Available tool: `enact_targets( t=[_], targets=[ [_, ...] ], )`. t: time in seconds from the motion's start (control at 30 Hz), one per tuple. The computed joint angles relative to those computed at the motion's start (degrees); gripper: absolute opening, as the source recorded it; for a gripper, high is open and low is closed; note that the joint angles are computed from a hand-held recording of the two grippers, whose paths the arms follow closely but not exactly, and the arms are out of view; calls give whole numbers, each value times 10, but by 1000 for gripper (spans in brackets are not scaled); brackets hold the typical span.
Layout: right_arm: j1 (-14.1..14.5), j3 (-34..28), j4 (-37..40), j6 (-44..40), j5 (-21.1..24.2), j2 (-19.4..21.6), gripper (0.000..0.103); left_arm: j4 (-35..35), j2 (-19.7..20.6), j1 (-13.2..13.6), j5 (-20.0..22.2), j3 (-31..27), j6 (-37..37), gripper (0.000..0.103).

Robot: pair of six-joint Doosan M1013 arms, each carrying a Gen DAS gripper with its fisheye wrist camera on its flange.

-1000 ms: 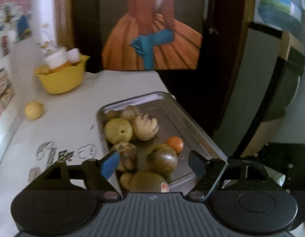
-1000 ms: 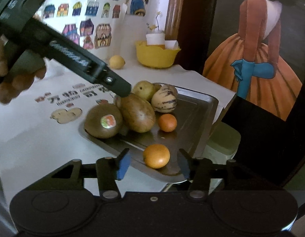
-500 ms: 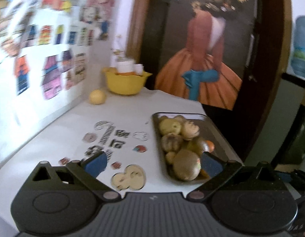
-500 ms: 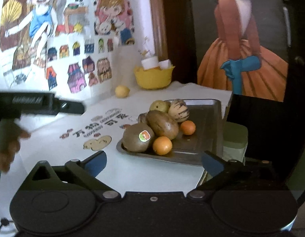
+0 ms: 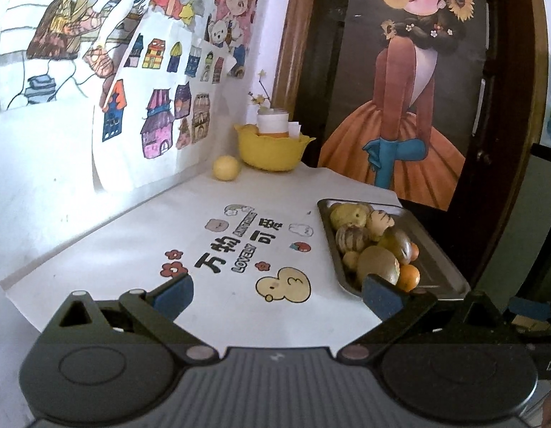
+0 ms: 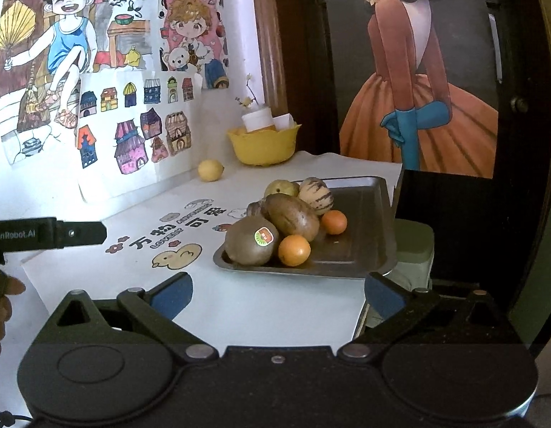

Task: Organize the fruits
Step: 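Withdraw both grippers from the tray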

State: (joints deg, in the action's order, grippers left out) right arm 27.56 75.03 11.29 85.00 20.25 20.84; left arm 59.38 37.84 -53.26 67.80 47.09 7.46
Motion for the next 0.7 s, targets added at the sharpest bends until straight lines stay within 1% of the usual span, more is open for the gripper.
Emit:
enact_targets(
  t=[0.27, 0.7],
  targets=[
    [0, -2, -5, 5, -2, 1, 102, -10, -6, 4, -10, 12, -16, 103],
    [-2, -9, 0, 6, 5, 4, 102, -19, -3, 5, -11, 7, -10, 102]
  ],
)
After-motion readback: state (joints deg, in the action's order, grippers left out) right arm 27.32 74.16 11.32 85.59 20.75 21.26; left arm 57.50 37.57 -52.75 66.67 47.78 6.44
